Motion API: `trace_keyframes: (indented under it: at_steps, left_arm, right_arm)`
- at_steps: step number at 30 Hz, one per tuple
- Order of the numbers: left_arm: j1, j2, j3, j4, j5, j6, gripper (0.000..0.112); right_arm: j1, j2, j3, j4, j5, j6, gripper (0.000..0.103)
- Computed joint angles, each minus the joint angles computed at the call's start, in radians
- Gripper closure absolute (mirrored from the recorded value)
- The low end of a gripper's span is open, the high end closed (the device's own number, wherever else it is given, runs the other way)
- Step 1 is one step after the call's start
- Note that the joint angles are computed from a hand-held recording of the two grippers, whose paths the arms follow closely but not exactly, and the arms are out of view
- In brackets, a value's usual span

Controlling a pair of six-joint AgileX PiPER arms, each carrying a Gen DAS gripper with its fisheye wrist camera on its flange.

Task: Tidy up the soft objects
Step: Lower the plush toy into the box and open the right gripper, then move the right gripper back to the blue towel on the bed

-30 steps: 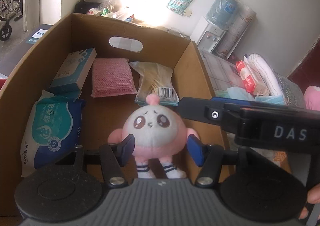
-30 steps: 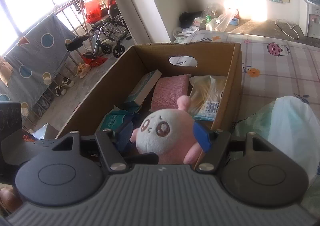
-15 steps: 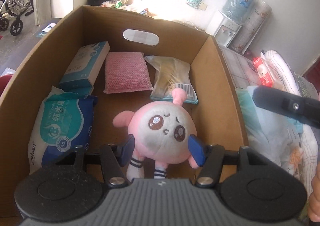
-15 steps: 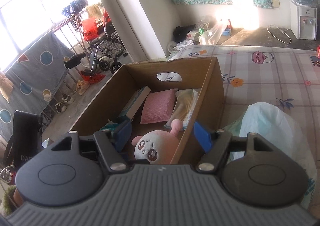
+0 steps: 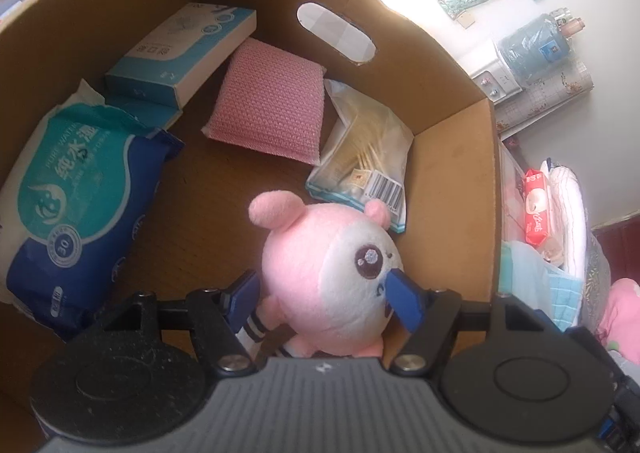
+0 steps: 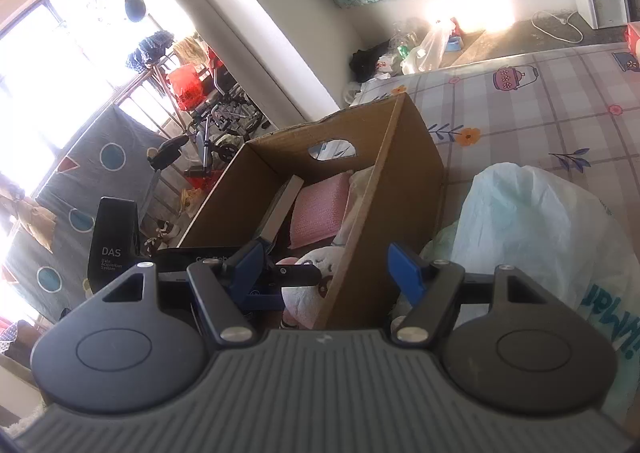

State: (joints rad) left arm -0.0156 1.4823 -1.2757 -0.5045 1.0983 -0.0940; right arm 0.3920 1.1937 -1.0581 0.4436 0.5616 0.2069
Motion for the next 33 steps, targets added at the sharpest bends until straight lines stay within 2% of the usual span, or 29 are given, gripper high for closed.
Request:
trace_keyframes:
  at_steps: [5, 10, 15, 24, 30, 33]
  left_arm:
    - [-0.033, -0.011, 0.018, 0.007, -0.014, -0.039, 0.043]
    - [-0.003, -0.021, 0.046, -0.033, -0.002, -0.03, 0.043]
    - [0.014, -0.045, 0.05, -0.015, -0.001, -0.041, 0.043]
    - [0.006, -0.163, 0.068, 0.021, -0.005, -0.026, 0.04]
    - [-0.081, -0.259, 0.064, 0.111, -0.03, -0.077, 0.039]
    - [-0.182, -0.304, 0.05, 0.206, -0.059, -0.138, 0.039]
  right_arm:
    - [-0.044, -0.014, 0.035, 0.08, 0.009, -0.059, 0.034]
    - [-0.062, -0.032, 0.053, 0.105, 0.015, -0.074, 0.034]
    - [-0.048, -0.049, 0.05, 0.043, 0.027, -0.007, 0.034]
    - [0.016, -0.132, 0.077, -0.159, 0.046, 0.213, 0.031]
    - [0.022, -0.21, 0.12, -0.224, 0.069, 0.291, 0.031]
    - [0.011, -0.258, 0.145, -0.245, 0.085, 0.314, 0.031]
